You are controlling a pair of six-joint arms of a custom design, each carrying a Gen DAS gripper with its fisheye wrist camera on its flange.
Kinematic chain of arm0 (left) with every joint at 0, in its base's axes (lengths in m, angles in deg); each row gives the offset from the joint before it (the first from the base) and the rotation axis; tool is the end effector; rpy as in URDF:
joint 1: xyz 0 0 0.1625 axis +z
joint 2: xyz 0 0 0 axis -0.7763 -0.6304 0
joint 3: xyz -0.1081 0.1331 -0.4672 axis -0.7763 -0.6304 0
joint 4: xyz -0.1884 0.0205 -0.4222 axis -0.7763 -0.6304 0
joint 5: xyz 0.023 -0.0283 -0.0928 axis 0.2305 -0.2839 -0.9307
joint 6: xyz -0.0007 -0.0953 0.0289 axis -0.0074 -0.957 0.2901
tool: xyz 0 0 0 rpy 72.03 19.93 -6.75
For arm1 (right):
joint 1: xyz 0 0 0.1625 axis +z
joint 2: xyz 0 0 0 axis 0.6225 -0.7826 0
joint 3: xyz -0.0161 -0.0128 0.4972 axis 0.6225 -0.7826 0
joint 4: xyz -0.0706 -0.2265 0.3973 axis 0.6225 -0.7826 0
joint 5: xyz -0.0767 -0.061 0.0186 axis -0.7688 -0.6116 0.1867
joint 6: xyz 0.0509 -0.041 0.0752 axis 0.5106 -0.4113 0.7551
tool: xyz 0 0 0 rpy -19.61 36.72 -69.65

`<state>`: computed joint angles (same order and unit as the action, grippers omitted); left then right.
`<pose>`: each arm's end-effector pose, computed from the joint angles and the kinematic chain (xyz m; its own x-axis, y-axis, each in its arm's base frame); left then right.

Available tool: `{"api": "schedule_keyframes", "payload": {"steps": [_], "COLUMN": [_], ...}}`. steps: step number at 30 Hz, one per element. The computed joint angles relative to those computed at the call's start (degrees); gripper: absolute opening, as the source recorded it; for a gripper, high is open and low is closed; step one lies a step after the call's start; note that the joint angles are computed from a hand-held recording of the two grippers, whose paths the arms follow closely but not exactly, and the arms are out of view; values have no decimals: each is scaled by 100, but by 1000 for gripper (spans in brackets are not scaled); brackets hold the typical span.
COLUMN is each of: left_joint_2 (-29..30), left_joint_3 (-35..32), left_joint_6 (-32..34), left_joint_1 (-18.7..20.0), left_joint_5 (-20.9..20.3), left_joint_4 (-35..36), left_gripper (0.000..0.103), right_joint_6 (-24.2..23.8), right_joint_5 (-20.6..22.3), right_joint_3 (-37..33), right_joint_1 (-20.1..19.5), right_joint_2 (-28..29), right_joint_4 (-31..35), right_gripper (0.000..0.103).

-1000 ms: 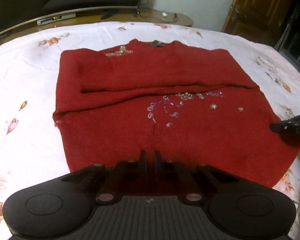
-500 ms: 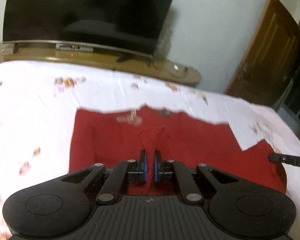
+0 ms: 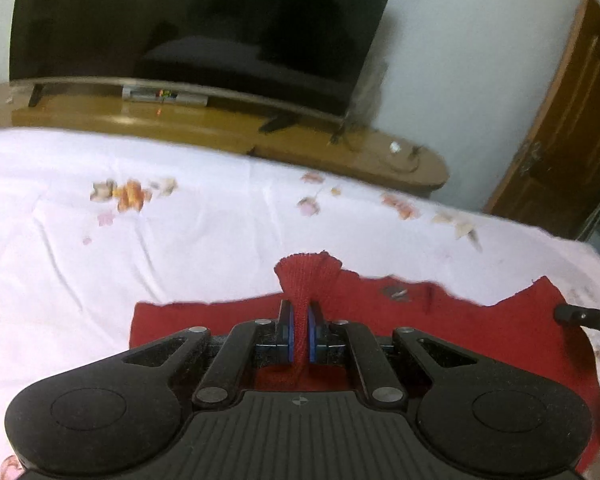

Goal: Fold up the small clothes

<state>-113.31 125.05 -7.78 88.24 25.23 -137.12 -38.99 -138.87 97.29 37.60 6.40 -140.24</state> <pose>-0.2750 -0.4886 0.0438 -0.8498 -0.2206 -0.4788 0.2725 0.5937 -0.7571 -0.0020 -0.5726 0.3754 -0.7872 -0.3256 0.5237 -0.5973 0.6139 -0.5161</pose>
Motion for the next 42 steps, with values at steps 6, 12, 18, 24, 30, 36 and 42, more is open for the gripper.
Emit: {"api": "schedule_keyframes", "payload": {"steps": [6, 12, 18, 24, 30, 36, 42], "left_joint_2": [4, -268, -290, -189, -360, -533, -354], "left_joint_3": [-177, 26, 218, -18, -84, -150, -77], "left_joint_6": [-639, -1099, -1131, -2159, -3149, -4060, -4330], "left_joint_1": [353, 131, -304, -246, -537, -864, -1065], "left_joint_5": [-252, -180, 127, -214, -93, -295, -540], "left_joint_4": [1160, 1536, 1282, 2927, 4165, 5517, 5865], "left_gripper": [6, 24, 70, 70, 70, 71, 75], "right_joint_6": [-41, -48, -259, -733, -519, -792, -1179], "right_joint_5": [-1010, -1220, -705, -1299, -1027, -647, -836], "right_joint_3": [-161, -36, 263, 574, 706, 1213, 1593], "right_joint_1": [45, 72, 61, 94, 34, -38, -239], "right_joint_2": [597, 584, 277, 449, 162, -332, -477], "right_joint_4": [-239, -655, -815, -1160, -941, -856, -1025], "right_gripper": [9, 23, 25, 22, 25, 25, 25]}}
